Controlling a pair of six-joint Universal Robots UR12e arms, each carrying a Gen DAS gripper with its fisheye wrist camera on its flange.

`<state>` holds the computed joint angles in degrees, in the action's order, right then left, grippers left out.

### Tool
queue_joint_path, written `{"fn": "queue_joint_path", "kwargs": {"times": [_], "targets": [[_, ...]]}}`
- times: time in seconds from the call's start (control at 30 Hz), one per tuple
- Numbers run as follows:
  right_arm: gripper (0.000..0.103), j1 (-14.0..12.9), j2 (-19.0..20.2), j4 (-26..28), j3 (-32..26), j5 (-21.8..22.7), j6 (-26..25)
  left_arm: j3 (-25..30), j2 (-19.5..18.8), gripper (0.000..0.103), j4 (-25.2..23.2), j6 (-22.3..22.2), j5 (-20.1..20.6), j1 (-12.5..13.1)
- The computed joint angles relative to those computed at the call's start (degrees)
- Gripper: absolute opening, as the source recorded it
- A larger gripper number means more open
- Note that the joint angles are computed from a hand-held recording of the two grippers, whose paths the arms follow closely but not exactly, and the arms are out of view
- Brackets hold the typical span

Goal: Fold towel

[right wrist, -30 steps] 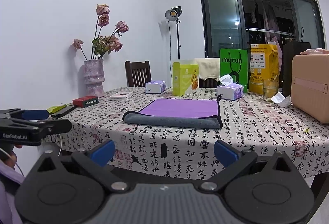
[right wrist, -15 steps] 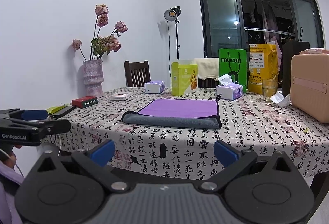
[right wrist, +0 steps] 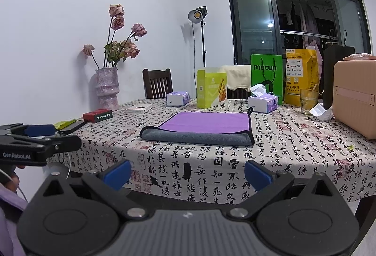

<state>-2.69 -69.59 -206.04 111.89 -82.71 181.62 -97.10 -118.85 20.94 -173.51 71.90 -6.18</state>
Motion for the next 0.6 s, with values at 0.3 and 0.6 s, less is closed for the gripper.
{"fn": "queue_joint_path", "kwargs": {"times": [0.3, 0.6], "targets": [[0.103, 0.0, 0.0, 0.0, 0.1, 0.0, -0.1, 0.0, 0.0, 0.103, 0.0, 0.0, 0.0, 0.0], [0.103, 0.0, 0.1, 0.1, -0.1, -0.4, 0.0, 0.0, 0.1, 0.103, -0.3, 0.0, 0.0, 0.0]]}}
